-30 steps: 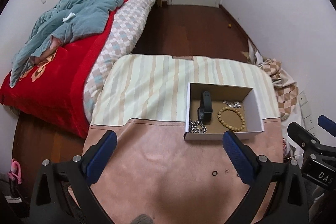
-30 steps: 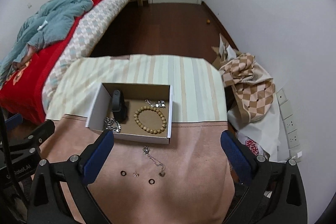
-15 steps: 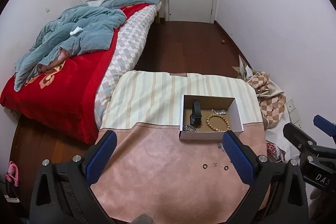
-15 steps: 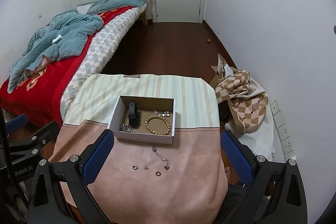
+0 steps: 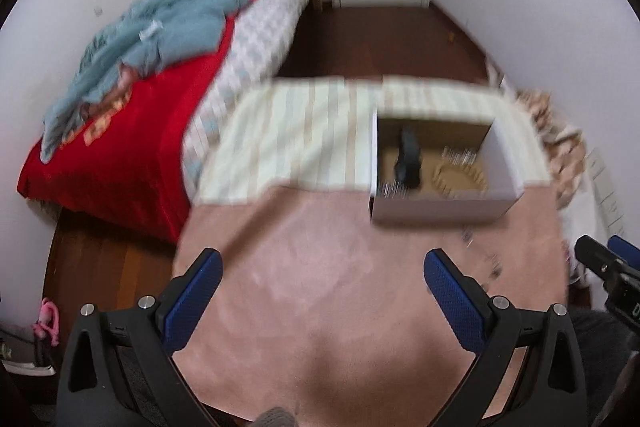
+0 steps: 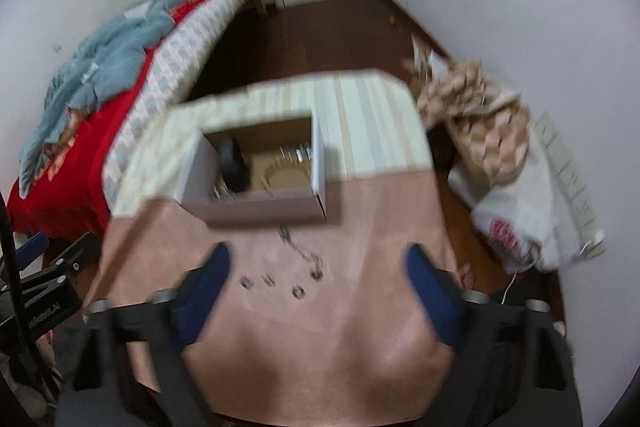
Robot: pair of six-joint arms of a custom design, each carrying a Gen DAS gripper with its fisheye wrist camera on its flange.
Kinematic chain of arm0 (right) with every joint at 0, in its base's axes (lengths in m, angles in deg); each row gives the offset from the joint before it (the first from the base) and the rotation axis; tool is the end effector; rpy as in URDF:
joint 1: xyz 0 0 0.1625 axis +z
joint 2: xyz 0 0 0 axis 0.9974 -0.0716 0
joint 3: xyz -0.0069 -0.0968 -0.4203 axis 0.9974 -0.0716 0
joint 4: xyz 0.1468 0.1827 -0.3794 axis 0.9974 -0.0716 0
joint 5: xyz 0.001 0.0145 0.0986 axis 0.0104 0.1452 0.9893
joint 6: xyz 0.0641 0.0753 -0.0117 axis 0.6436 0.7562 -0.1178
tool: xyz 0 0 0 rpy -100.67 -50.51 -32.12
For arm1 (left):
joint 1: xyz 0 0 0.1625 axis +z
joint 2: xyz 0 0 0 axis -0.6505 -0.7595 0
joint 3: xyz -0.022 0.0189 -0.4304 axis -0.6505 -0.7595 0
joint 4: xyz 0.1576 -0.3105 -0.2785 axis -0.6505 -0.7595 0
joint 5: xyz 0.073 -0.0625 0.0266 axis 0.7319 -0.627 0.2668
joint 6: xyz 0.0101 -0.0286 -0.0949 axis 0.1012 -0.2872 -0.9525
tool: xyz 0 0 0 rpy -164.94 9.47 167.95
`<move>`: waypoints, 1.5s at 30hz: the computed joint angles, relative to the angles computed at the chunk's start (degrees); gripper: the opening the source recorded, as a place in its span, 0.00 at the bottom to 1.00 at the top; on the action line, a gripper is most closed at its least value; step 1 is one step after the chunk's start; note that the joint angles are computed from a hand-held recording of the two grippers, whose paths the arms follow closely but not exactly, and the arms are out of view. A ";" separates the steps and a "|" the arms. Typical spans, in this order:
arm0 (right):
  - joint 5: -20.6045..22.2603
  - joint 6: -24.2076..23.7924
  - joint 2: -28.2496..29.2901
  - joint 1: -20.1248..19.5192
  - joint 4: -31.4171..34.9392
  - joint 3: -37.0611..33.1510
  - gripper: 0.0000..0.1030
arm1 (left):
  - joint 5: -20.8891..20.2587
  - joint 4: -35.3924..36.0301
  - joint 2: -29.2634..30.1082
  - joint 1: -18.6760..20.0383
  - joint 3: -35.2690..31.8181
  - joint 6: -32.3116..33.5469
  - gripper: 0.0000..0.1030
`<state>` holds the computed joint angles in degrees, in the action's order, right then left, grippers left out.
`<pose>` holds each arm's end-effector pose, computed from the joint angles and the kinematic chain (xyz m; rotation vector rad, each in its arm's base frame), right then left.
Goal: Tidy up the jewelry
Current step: 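Withdraw both tools from the box over the remaining jewelry, then grasp a black ring with left tool while right tool grasps pendant chain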
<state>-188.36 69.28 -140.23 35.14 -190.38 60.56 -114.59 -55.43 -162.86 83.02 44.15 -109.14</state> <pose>0.3856 -0.5173 0.2342 0.0934 -2.4457 0.6152 -0.2752 -0.5450 0.3467 0.2176 2.1538 -0.5835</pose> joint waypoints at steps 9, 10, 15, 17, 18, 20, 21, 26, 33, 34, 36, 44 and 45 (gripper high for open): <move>5.71 -4.79 2.81 -6.96 -10.71 6.68 0.49 | -3.94 1.08 4.67 6.80 2.11 -1.37 1.00; 5.67 -5.31 3.42 -7.10 -11.45 6.54 0.48 | -4.00 0.90 4.83 7.04 2.22 -1.12 1.00; 6.05 -7.59 5.83 -7.63 -12.24 5.07 0.47 | -4.31 0.04 5.53 7.60 2.26 0.27 1.00; 5.98 -8.35 6.64 -7.68 -11.98 4.60 0.41 | -4.49 -0.48 5.68 7.82 2.21 1.04 1.00; 5.86 -8.64 7.08 -7.71 -11.86 4.45 0.36 | -4.52 -0.57 5.60 7.77 2.38 1.22 1.00; 4.56 -9.38 7.94 -7.40 -11.92 4.25 0.28 | -4.53 -0.75 6.03 7.86 1.98 1.72 1.00; 3.69 -10.05 8.28 -7.12 -11.99 4.22 0.16 | -4.60 -0.80 6.00 7.81 2.09 1.92 1.00; 2.21 -9.92 7.61 -6.63 -12.79 5.20 0.13 | -5.44 -2.28 6.23 7.83 1.99 3.27 1.00; 0.76 -7.01 3.41 -6.73 -12.82 6.76 0.13 | -10.39 -9.50 6.47 6.93 3.52 7.64 1.00; 0.68 -6.79 3.03 -6.75 -12.50 6.79 0.13 | -11.38 -10.29 6.62 6.86 3.63 7.95 1.00; 0.03 -6.52 2.61 -6.71 -12.16 6.83 0.13 | -13.24 -11.89 6.96 6.92 3.74 8.50 0.99; -0.45 -4.79 1.78 -7.25 -11.09 7.60 0.13 | -17.43 -16.42 8.29 7.12 4.36 11.26 0.83; -0.52 -4.63 1.75 -7.28 -11.03 7.62 0.13 | -17.43 -16.61 8.50 6.98 4.51 11.68 0.75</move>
<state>-188.89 64.64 -138.48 27.86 -201.40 68.18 -132.01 -72.03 -154.36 90.00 48.66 -97.47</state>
